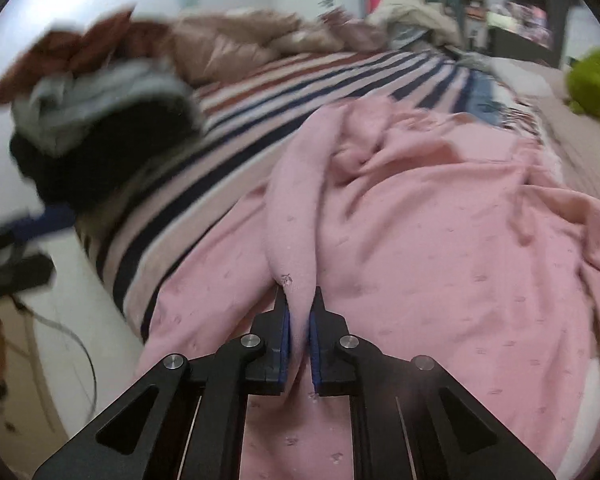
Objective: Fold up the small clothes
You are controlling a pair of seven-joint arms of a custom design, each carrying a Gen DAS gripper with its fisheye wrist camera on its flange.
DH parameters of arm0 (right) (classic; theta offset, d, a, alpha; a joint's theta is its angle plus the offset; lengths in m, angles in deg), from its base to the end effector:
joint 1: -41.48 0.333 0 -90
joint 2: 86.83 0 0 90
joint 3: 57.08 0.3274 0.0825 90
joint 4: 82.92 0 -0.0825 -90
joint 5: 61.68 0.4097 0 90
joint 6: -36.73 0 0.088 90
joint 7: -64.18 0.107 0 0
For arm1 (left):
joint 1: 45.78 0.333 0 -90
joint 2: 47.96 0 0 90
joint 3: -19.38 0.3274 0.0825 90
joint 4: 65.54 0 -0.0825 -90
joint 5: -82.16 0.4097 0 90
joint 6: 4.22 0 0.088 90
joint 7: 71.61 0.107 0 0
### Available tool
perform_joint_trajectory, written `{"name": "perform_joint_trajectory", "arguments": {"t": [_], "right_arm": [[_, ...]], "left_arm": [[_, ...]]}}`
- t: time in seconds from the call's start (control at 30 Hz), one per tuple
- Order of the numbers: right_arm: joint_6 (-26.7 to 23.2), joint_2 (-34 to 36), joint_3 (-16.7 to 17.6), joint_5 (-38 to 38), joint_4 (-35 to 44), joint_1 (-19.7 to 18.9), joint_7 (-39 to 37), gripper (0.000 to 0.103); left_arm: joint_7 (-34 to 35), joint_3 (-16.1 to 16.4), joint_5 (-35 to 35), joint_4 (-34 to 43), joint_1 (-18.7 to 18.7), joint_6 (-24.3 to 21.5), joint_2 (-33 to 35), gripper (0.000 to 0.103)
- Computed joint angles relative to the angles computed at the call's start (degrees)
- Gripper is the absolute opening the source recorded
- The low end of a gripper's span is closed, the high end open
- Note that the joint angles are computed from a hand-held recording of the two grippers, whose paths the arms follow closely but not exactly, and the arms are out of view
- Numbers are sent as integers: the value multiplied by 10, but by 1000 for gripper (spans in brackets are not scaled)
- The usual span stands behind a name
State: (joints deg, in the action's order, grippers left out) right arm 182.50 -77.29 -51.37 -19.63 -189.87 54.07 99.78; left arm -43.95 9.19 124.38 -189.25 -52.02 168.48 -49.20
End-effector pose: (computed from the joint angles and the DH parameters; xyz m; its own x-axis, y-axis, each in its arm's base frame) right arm 0.6366 0.1981 0.4805 0.7106 -0.6932 -0.1204 -0.5754 -0.4742 -0.6663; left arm 0.5553 -0.2160 0.4944 0.0011 -0.9751 0.2216 -0.6272 -0.1733 -0.7593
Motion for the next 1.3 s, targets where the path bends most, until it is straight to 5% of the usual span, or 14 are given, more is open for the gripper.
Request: {"name": "perform_joint_trajectory", "arguments": {"t": [0.23, 0.43, 0.57, 0.73, 0.8, 0.9, 0.97, 1.03, 1.07, 1.2, 1.3], "right_arm": [[-36, 49, -22, 5, 78, -38, 79, 3], [-5, 81, -49, -144, 104, -33, 199, 3], [37, 19, -31, -121, 39, -53, 159, 35], [-35, -76, -19, 20, -48, -64, -13, 39], [-27, -95, -21, -5, -85, -43, -32, 55], [63, -100, -18, -138, -140, -15, 62, 60], [168, -113, -15, -226, -196, -2, 93, 59], [229, -120, -7, -331, -226, -12, 163, 32], [240, -120, -19, -346, -228, -5, 176, 7], [157, -122, -52, -164, -179, 4, 71, 3], [-20, -103, -83, 21, -103, -23, 4, 3]], "left_arm": [[41, 5, -41, 34, -10, -9, 36, 66], [72, 12, -76, 62, -21, -31, 62, 66], [89, 13, -94, 68, -27, -36, 67, 67], [87, 14, -93, 61, -35, -40, 58, 67], [79, 13, -88, 54, -37, -37, 51, 69], [60, 12, -74, 46, -38, -38, 42, 70], [54, 10, -69, 40, -37, -40, 35, 70], [53, 7, -69, 35, -36, -43, 29, 70], [55, 6, -70, 32, -35, -43, 26, 70], [46, 2, -62, 27, -31, -38, 18, 70], [49, 0, -63, 30, -30, -38, 19, 70]]}}
